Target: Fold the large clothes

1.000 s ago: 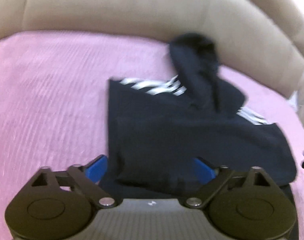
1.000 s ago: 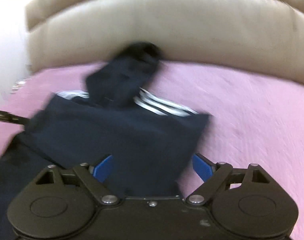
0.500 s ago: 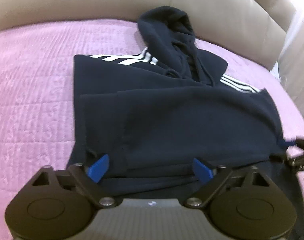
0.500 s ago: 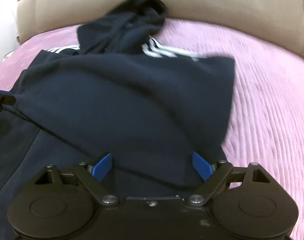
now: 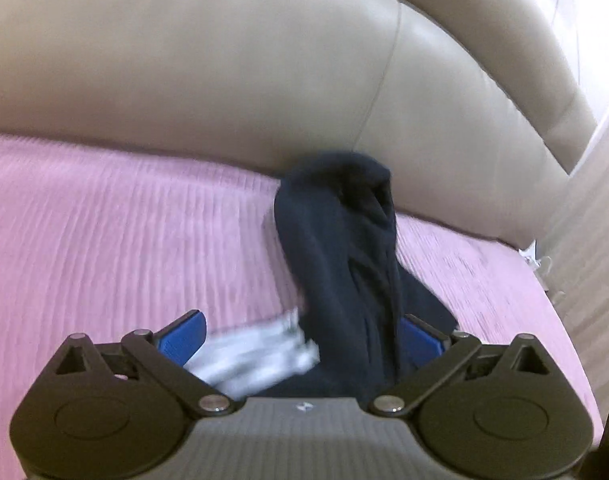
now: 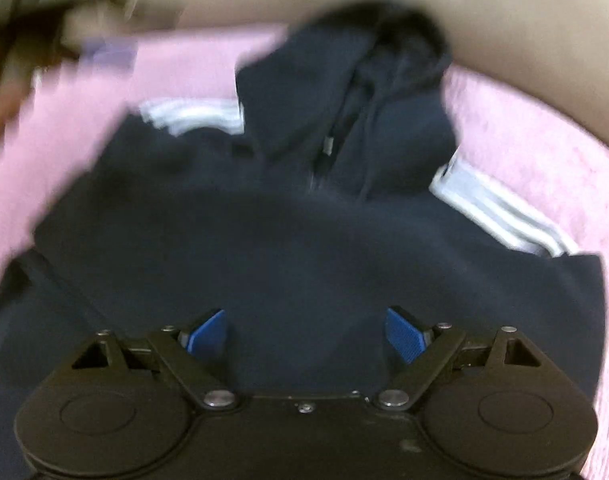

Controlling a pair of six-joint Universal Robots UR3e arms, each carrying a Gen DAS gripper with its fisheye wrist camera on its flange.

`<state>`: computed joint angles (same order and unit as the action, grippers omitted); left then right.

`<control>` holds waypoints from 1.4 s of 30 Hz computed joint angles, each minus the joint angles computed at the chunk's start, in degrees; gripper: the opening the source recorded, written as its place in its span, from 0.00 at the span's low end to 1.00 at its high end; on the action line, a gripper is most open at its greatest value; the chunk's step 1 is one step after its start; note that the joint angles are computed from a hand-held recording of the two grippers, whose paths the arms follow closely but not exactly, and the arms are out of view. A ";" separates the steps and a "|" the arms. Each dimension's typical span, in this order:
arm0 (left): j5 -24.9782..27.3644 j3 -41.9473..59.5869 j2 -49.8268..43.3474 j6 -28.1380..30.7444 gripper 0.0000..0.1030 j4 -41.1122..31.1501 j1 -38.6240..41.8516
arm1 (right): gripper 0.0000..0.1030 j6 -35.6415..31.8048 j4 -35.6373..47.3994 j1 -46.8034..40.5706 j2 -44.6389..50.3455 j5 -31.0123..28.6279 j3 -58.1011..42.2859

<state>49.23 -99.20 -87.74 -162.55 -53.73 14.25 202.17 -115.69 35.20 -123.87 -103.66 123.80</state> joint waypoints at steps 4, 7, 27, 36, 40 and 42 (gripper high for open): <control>2.99 19.01 -18.94 -7.19 1.00 3.42 -6.54 | 1.00 3.58 -4.01 0.34 1.52 -0.29 3.93; 7.28 33.28 -31.93 -17.00 0.96 4.35 -10.71 | 1.00 -2.82 2.25 -6.16 0.42 5.39 1.32; 13.55 55.72 -50.97 -19.92 0.05 6.12 -21.13 | 1.00 -1.86 2.58 -5.20 5.36 6.88 -1.75; -7.82 32.01 -28.62 -6.71 0.05 6.70 -15.26 | 1.00 5.63 -8.51 2.40 0.92 -0.39 7.00; -17.06 21.32 -12.84 13.23 0.05 -13.05 -10.84 | 0.94 10.66 -13.82 5.94 -12.66 -3.67 16.70; -19.33 20.43 -5.02 33.43 0.07 -36.32 -7.36 | 0.91 19.49 -5.23 7.87 -23.54 -6.57 16.34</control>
<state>29.90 -78.77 -92.75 -129.12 -90.04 6.90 221.66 -120.91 43.07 -147.41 -110.22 140.14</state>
